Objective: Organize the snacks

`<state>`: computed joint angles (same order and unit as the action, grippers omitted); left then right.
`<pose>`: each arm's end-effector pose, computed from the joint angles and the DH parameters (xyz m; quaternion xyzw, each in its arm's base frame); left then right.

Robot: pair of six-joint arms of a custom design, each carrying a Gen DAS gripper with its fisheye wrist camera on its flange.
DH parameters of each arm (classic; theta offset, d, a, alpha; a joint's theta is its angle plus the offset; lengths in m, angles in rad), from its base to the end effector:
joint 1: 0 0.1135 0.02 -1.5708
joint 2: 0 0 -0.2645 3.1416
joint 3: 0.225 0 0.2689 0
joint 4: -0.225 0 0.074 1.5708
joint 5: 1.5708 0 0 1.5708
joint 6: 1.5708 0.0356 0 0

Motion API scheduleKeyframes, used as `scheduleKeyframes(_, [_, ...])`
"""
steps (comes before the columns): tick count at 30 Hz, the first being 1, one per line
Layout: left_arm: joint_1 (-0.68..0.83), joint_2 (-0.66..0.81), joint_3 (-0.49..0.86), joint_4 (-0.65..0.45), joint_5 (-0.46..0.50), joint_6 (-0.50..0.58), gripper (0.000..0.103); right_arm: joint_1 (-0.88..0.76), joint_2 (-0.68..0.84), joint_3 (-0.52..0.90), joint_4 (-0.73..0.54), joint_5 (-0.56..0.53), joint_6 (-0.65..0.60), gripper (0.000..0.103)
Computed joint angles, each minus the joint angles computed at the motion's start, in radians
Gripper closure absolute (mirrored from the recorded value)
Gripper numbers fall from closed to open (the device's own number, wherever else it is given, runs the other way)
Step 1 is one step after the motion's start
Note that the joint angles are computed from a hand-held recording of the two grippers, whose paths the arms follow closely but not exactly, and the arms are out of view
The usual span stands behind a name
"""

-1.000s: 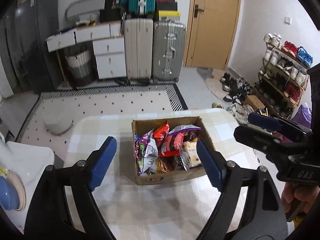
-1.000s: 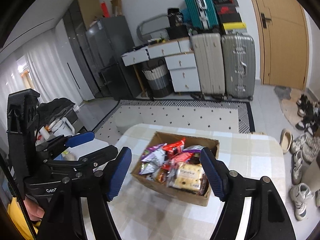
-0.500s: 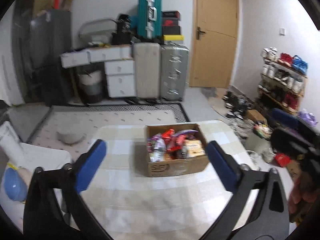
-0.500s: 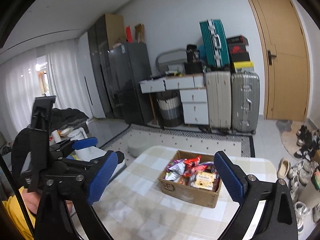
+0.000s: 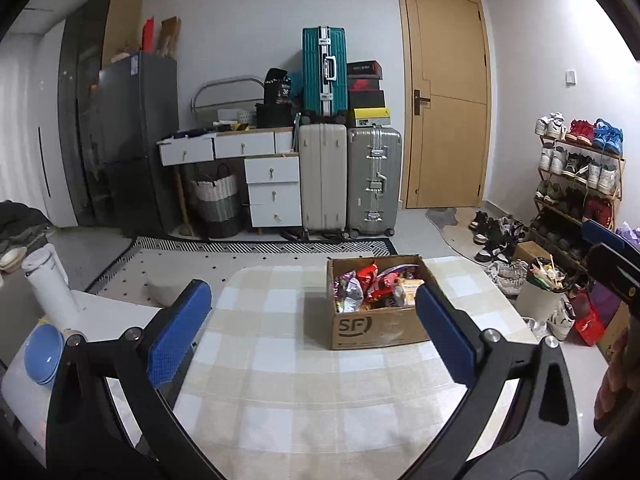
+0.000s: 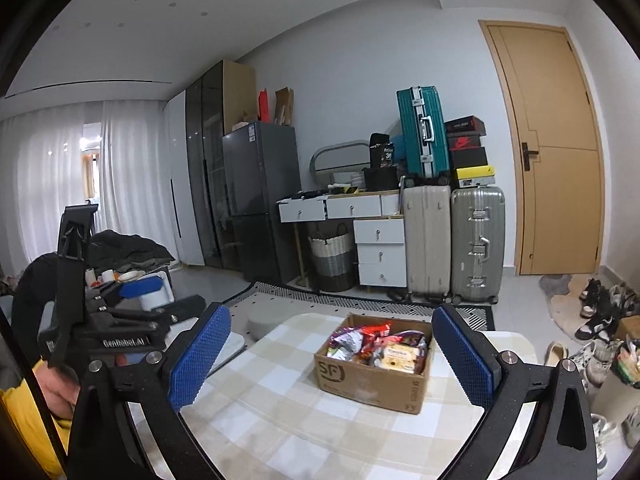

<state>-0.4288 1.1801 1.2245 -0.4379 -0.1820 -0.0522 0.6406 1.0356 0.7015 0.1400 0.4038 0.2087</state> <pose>0.2566 -0.1102 0.3878 0.1055 0.8231 -0.0583 0.5550 0.2145 0.1425 0.2911 -0.0377 0.7663 0.1153 0.6309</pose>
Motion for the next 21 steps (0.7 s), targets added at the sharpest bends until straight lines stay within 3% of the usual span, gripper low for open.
scheduleKeyframes(7, [0.078, -0.084, -0.143, 0.076, 0.063, -0.017, 0.001, 0.014, -0.066, -0.155, 0.125, 0.066, -0.034, 0.001])
scheduleKeyframes(12, [0.093, -0.003, -0.210, 0.230, 0.052, -0.003, 0.001, -0.008, -0.048, -0.241, 0.240, 0.082, -0.047, 0.001])
scheduleKeyframes(15, [0.103, 0.031, -0.302, 0.372, 0.043, -0.008, 0.001, -0.027, 0.023, -0.307, 0.363, 0.095, -0.025, 0.001])
scheduleKeyframes(21, [0.102, 0.192, -0.462, 0.722, 0.011, -0.033, 0.001, -0.080, 0.313, -0.384, 0.631, 0.116, 0.028, 0.001])
